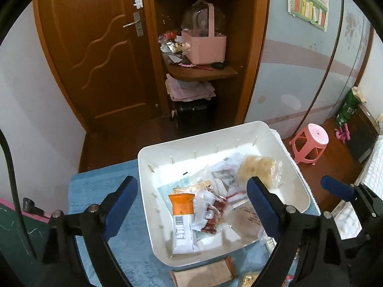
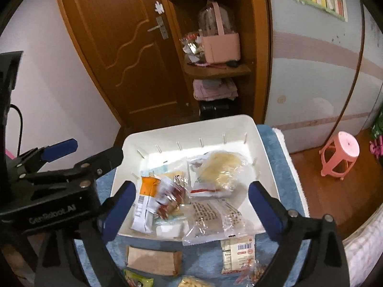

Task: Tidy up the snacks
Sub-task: 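Withdraw both tools and move them toward the remaining snacks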

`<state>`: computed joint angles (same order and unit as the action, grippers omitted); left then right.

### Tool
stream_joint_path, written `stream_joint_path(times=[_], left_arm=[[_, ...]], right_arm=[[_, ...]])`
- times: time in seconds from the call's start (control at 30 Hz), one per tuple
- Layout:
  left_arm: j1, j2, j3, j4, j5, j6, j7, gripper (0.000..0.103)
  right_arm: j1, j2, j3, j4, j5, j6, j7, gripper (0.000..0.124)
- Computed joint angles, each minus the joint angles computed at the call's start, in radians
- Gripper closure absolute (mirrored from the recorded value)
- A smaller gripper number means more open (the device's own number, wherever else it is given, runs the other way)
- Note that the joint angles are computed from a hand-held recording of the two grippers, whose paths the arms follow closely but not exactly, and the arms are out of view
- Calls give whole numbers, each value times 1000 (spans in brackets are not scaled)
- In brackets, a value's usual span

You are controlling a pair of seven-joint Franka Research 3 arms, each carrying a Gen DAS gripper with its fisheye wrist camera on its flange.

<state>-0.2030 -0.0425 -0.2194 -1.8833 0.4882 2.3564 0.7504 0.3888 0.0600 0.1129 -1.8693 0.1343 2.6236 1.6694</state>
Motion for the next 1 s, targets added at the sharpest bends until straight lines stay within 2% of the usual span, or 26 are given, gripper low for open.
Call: stream_joint_path(times=[0.13,0.37,1.0], left_arm=[[-2,-34,0,-18,-33,-10,11,11],[-5,-123,-18,-70,-50,-32,-24,11],[-47,-381,-134,-165,31,-145,-191,11]], right_arm=[[2,-34,4,-27,-4,20,-7,28],[-6,-142,8,-120,72,47,-53,28],[-15,-514,-19,-404,225,131,-182,28]])
